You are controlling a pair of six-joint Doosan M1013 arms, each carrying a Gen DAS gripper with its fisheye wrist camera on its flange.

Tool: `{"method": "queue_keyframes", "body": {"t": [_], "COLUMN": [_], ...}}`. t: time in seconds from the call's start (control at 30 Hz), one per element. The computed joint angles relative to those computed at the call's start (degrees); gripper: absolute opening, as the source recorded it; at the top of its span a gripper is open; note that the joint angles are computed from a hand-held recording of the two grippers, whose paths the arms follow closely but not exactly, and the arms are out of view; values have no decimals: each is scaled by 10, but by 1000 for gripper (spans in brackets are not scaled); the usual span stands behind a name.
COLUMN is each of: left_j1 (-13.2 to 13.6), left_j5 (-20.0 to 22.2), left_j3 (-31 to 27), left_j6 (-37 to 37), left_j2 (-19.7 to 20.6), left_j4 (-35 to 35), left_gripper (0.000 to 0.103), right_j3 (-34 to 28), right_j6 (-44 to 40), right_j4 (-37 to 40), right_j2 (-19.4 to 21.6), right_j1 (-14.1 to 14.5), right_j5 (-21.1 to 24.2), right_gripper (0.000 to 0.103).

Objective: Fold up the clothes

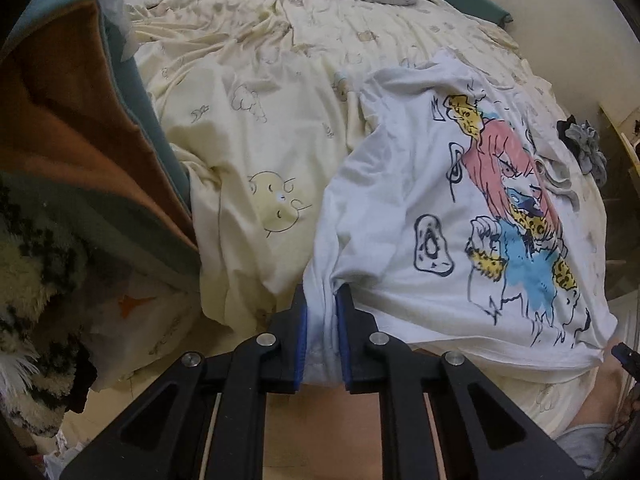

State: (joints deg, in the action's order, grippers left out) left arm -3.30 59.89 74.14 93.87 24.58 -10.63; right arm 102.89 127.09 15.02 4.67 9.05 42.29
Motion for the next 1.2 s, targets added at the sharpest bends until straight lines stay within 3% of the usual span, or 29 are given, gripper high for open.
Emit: {"method": "queue_keyframes", "body": {"t": [0.1,0.3,0.5,0.7,0.8,0.83,0.87,1.03,1.2], "left_j1": [-1,0,0,0,2,3,4,10,11], "left_j5": [2,0,-11,-10,-8,-6,-4,-10,-18], "left_j3": [-2,-5,-10,-15,-18,-19,-21,-23,-29], "left_j6": [-2,-7,-6,-9,-14,-14,-15,7,19], "left_j2": [0,-3,-5,-1,0,0,1,-7,-13], "left_j4": [0,-2,4,5,0,-4,-8,-43,-46], "left_gripper": [14,14,14,14,14,14,14,14,14], "right_j3": [15,45,38,40,53,57,60,62,35], "right_j6": [-81,-42,56,29,18,13,7,-11,-1], "right_j4": [147,246,175,189,192,191,189,157,80], "right_j2": [9,18,20,26,26,23,19,-26,-62], "right_j1": [-18,-20,-9,-6,-2,1,3,12,23], "right_j5": [-5,-42,-56,-39,-67,-83,-97,-166,-170], "right_gripper": [48,48,51,52,52,36,6,4,4]}}
